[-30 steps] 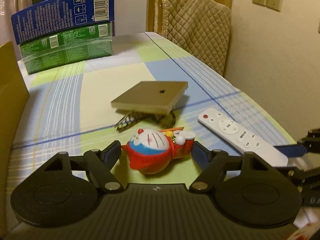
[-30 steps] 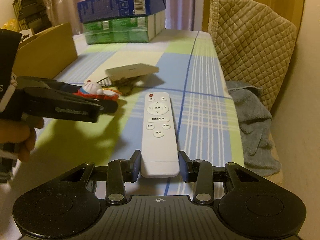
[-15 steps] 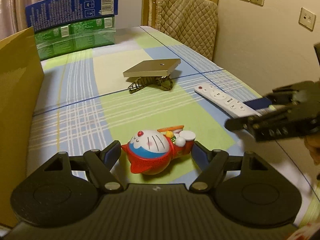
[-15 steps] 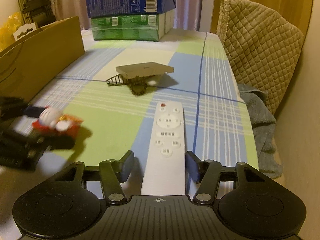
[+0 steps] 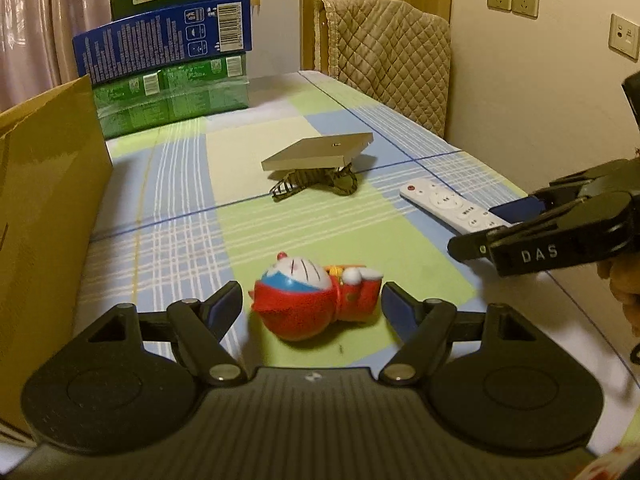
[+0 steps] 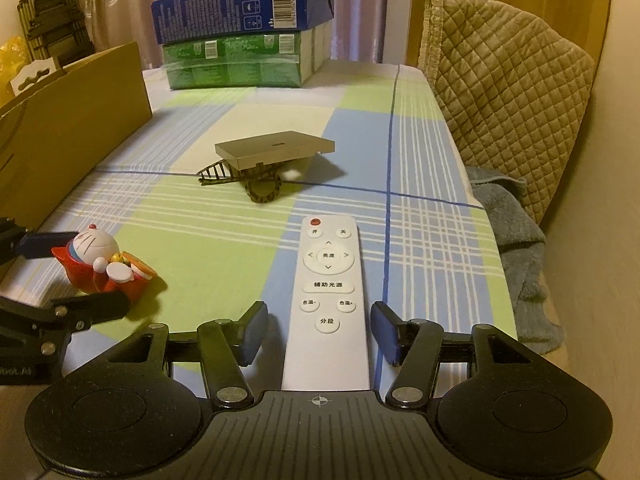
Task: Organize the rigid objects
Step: 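Grasp the red Doraemon figurine with the left tool, then carry the figurine and button remote over the cardboard box with both tools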
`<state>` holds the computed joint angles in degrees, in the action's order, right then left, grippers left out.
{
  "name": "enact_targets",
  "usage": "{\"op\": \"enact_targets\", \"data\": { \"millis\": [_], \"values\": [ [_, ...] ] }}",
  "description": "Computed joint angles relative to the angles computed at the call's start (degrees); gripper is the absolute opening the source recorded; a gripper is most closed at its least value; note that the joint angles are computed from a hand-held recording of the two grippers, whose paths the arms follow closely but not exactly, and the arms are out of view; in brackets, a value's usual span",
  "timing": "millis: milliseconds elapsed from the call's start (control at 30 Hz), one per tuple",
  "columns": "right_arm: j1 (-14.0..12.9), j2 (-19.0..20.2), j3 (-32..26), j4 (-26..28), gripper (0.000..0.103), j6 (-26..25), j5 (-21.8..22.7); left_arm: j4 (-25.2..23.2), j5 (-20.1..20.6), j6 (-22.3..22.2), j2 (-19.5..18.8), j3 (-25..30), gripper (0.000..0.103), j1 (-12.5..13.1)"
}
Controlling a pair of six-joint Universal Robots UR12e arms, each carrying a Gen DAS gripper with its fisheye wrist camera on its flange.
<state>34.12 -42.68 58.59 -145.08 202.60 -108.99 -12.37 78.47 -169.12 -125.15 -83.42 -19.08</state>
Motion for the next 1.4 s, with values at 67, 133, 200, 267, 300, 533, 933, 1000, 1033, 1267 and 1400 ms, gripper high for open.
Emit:
{"op": "enact_targets", "data": {
  "millis": [67, 133, 200, 267, 300, 533, 933, 1000, 1033, 1267, 1400],
  "values": [
    [0.0, 0.02, 0.0, -0.11, 0.054, 0.22, -0.03, -0.11, 0.2, 1.04, -0.3, 0.45, 0.067, -0.09],
    [-0.02, 0.12, -0.22, 0.06, 0.054, 0.11, -0.08, 0.03, 0.93, 2.01, -0.42, 0.55, 0.067, -0.27],
    [-0.05, 0.17, -0.29, 0.09, 0.054, 0.03, -0.09, 0.41, 1.33, 2.8, -0.49, 0.45, 0.067, -0.38],
    [-0.07, 0.42, -0.73, 0.35, 0.054, -0.12, -0.28, 0.78, 1.55, 3.27, -0.53, 0.29, 0.068, -0.43],
    [-0.09, 0.54, -0.93, 0.42, 0.054, -0.12, -0.33, 0.89, 1.74, 3.35, -0.54, 0.22, 0.068, -0.47],
    [-0.17, 1.75, -2.92, 1.24, 0.054, 0.67, -1.41, 0.58, 1.75, 3.04, -0.71, 0.54, 0.066, -0.46],
    [0.78, -0.05, -1.81, 2.67, 0.035, 4.78, -2.51, -1.82, -0.43, 1.49, 1.13, 0.12, 0.063, 0.52],
    [1.08, -0.66, -1.42, 1.76, 0.035, 5.34, -2.7, -1.57, -0.8, 1.03, 1.69, -0.12, 0.063, 0.69],
    [1.25, -0.96, -1.32, 1.21, 0.035, 5.43, -2.76, -1.48, -0.94, 0.77, 2.03, -0.21, 0.063, 0.8],
    [2.47, -1.64, -4.17, -1.1, 0.035, 5.55, -2.9, -0.44, -1.91, -1.68, 4.86, -0.99, 0.063, 2.07],
    [3.37, -0.76, -8.13, -1.08, 0.035, 4.68, -2.52, -0.81, -2.28, -3.93, 6.84, -1.66, 0.063, 3.21]
  ]
}}
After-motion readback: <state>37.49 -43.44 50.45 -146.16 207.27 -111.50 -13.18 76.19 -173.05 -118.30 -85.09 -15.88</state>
